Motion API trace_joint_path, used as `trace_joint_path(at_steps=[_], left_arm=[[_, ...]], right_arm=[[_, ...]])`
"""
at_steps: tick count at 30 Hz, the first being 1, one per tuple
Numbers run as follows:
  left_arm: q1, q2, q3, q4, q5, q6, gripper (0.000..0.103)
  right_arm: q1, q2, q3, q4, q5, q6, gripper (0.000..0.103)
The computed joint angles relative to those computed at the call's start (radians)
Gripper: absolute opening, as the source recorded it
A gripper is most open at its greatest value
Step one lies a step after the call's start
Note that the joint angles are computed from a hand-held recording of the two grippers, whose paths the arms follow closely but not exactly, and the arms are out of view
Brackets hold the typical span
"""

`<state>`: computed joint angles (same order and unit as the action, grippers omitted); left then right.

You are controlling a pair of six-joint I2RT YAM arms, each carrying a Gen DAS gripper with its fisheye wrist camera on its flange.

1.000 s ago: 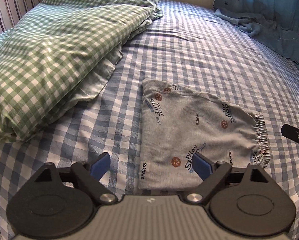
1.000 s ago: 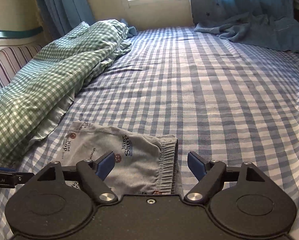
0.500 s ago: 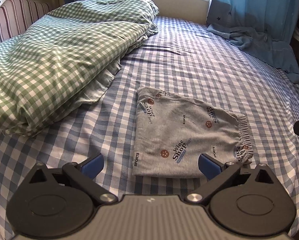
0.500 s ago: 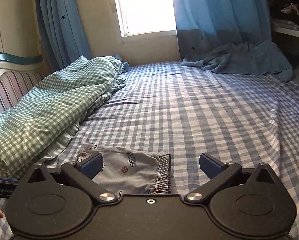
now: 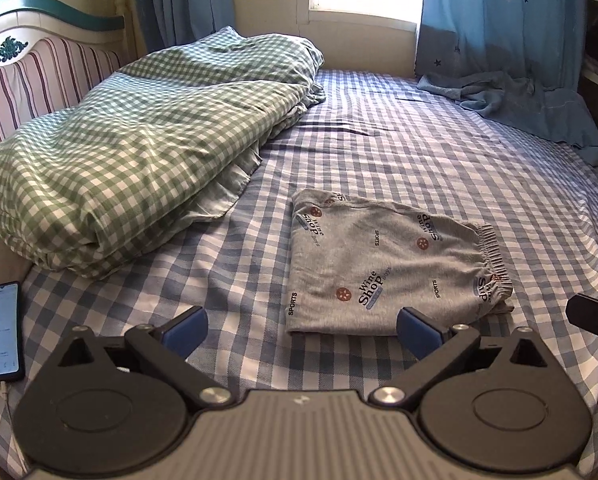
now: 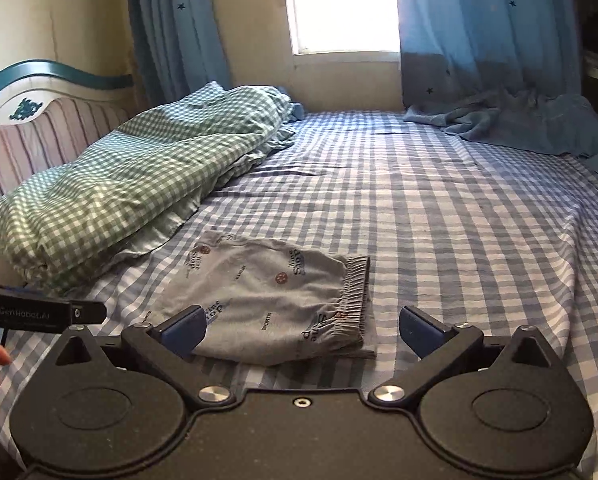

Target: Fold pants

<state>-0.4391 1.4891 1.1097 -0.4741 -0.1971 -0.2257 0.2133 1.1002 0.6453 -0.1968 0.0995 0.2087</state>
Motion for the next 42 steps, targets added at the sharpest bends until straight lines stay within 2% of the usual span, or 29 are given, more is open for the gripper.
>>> trace_joint_path(at_steps=[4,8,13,25,42], left_arm=[[-0.035,-0.043,-0.052,-0.001,-0.026,-0.019,0.103],[-0.069,-0.086,-0.119,0.025,-0.060,-0.058,0.103],[-0.097,-0.105,-0.148,0.006,-0.093,-0.072,0.102],[-0.113,-0.127,-0.158,-0.037,-0.121,-0.102,0.102],[-0.117,-0.127,-0.159,-0.041,-0.125,-0.105,0.103]], right_arm=[[-0.012,-0.042,-0.010,-0.036,-0.051,-0.027,0.102],[-0.043,-0.074,-0.026,-0.085,-0.094,-0.005,0.102],[-0.059,-0.095,-0.055,-0.126,-0.119,0.001,0.102],[-0.067,-0.093,-0.058,-0.181,-0.150,-0.022,0.102],[-0.073,-0.081,-0.055,-0.186,-0.154,-0.034,0.102]])
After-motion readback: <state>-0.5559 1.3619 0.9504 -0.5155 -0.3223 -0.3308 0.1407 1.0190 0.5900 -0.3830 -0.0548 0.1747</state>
